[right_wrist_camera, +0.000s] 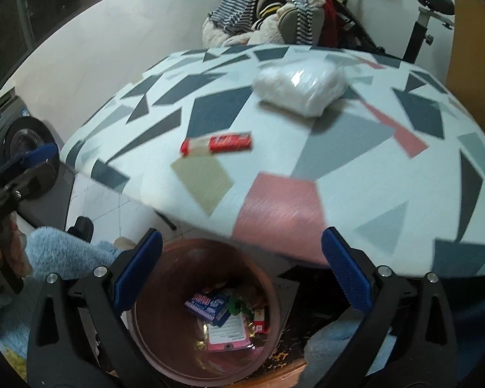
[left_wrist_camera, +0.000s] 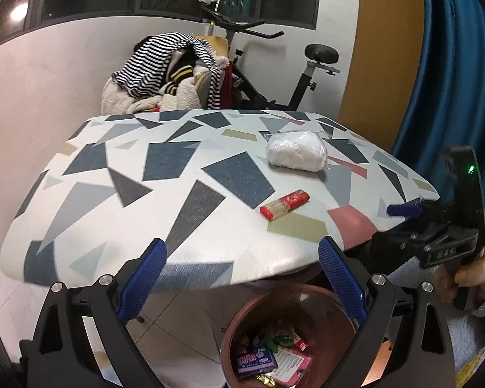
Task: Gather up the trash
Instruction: 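Move both empty tools back over the table toward the red lighter, then grasp the red lighter with the left gripper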
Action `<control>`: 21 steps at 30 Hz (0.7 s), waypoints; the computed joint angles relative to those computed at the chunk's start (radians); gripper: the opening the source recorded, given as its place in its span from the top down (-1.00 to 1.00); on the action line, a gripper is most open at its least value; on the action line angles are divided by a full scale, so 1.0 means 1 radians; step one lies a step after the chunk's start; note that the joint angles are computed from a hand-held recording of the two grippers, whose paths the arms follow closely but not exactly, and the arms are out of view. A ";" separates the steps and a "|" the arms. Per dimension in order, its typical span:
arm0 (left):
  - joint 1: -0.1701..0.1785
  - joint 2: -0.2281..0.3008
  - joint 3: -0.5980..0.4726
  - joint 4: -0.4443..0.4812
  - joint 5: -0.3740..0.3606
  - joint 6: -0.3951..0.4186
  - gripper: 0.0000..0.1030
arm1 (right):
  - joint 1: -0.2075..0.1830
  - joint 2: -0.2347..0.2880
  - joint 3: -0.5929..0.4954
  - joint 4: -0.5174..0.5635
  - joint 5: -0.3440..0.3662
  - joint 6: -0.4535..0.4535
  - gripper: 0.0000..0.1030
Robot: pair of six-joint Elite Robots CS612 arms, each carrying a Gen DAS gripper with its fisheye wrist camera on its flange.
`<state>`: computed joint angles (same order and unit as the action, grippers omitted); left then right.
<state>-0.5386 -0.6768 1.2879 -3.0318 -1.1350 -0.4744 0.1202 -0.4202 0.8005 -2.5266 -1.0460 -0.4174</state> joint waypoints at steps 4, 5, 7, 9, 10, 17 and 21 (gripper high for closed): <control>0.013 0.038 -0.074 0.032 -0.048 0.070 -0.80 | -0.006 0.023 -0.070 0.019 -0.011 0.029 -0.88; 0.016 0.047 -0.092 0.043 -0.060 0.087 -0.80 | -0.007 0.028 -0.083 0.025 -0.012 0.034 -0.88; 0.021 0.065 -0.126 0.060 -0.083 0.105 -0.80 | -0.009 0.043 -0.120 0.035 -0.018 0.046 -0.88; 0.026 0.082 -0.156 0.073 -0.110 0.116 -0.80 | -0.010 0.054 -0.145 0.044 -0.023 0.052 -0.88; 0.029 0.092 -0.173 0.083 -0.120 0.126 -0.80 | -0.011 0.061 -0.161 0.049 -0.029 0.056 -0.88; 0.051 0.158 -0.302 0.178 -0.224 0.214 -0.43 | -0.017 0.111 -0.265 0.097 -0.038 0.087 -0.88; 0.066 0.201 -0.399 0.278 -0.278 0.254 -0.21 | -0.022 0.138 -0.314 0.116 -0.028 0.106 -0.88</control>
